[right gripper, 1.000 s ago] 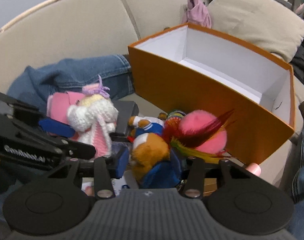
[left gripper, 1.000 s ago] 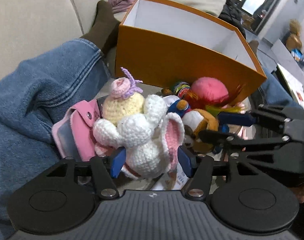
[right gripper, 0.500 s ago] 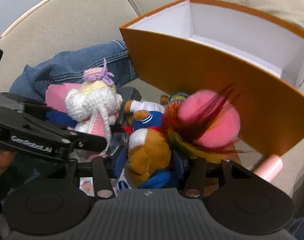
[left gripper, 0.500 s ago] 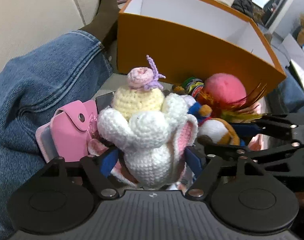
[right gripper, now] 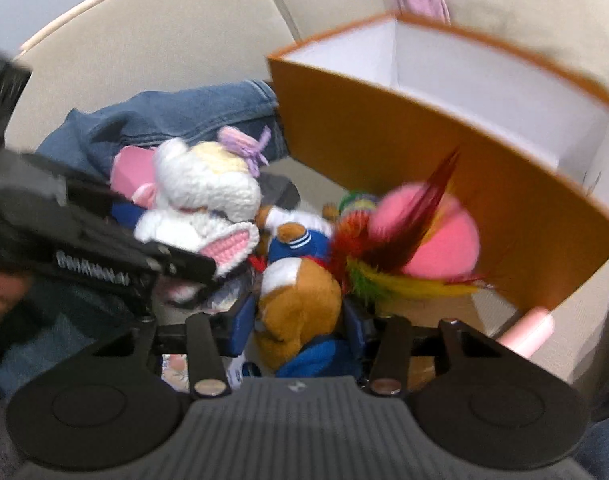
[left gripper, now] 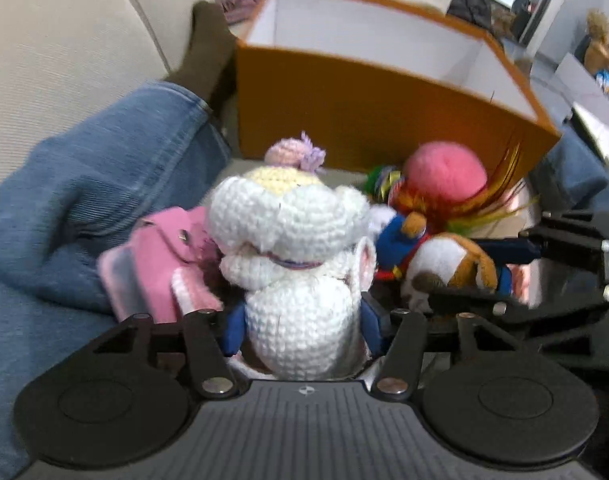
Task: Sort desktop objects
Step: 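Grasp the white crocheted bunny with the left gripper while the right grasps the duck plush, then lift the bunny and duck plush with both grippers over the orange box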
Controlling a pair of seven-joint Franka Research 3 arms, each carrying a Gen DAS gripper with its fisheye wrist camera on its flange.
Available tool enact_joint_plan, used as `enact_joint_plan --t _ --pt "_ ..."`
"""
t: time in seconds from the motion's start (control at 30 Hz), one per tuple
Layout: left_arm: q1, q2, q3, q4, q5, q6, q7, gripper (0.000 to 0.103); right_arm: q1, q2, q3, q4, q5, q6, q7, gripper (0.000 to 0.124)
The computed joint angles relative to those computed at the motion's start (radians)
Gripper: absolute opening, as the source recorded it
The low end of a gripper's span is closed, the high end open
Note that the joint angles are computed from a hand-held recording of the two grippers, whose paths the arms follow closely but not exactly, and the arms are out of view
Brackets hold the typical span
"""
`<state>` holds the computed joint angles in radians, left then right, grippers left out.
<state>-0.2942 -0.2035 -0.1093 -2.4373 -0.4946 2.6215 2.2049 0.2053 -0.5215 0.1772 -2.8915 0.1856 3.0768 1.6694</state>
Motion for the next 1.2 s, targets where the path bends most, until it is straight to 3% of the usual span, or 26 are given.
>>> enact_joint_plan --t 0.07,0.17,0.33,0.43,0.6,0.63,0.67,0.7,0.8,0.97,1.1,1.2 --pt "-0.001 -0.024 0.012 -0.002 -0.026 -0.003 0.011 0.065 -0.103 -0.038 0.139 0.0 -0.076 -0.022 0.032 0.05" --pt "-0.004 -0.044 0.022 0.001 -0.038 0.0 0.026 0.065 -0.141 -0.054 0.215 0.014 -0.166 -0.072 0.052 0.051" --pt "-0.014 -0.058 0.043 -0.004 -0.075 -0.033 0.071 0.065 -0.059 -0.065 0.166 0.008 -0.196 -0.083 0.054 0.055" --pt "-0.012 -0.057 0.038 -0.008 -0.081 -0.03 0.071 0.065 0.036 -0.052 0.057 0.006 -0.139 -0.09 0.027 0.058" --pt "-0.012 -0.061 0.042 -0.013 -0.105 -0.032 0.089 0.065 -0.07 0.007 0.119 0.054 -0.147 -0.149 0.154 0.063" --pt "-0.012 -0.065 0.043 -0.016 -0.108 -0.034 0.092 0.065 -0.08 0.017 0.12 0.059 -0.151 -0.152 0.178 0.062" --pt "-0.012 -0.069 0.045 -0.018 -0.113 -0.037 0.097 0.065 -0.108 0.017 0.142 0.064 -0.172 -0.164 0.214 0.053" --pt "-0.013 -0.072 0.047 -0.019 -0.118 -0.038 0.101 0.065 -0.108 0.01 0.138 0.064 -0.181 -0.175 0.229 0.049" --pt "-0.019 -0.08 0.06 -0.017 -0.151 -0.04 0.127 0.065 0.0 -0.049 0.036 0.042 -0.132 -0.2 0.182 0.045" --pt "-0.016 -0.077 0.065 0.012 -0.181 -0.056 0.147 0.064 0.056 -0.186 0.006 -0.007 -0.113 -0.198 0.12 0.044" --pt "-0.021 -0.067 0.073 0.062 -0.235 -0.1 0.206 0.064 0.008 -0.212 0.03 0.019 -0.104 -0.176 0.121 0.043" --pt "-0.01 -0.038 0.069 0.13 -0.27 -0.149 0.234 0.063 0.0 -0.25 -0.001 0.024 -0.085 -0.167 0.105 0.043"
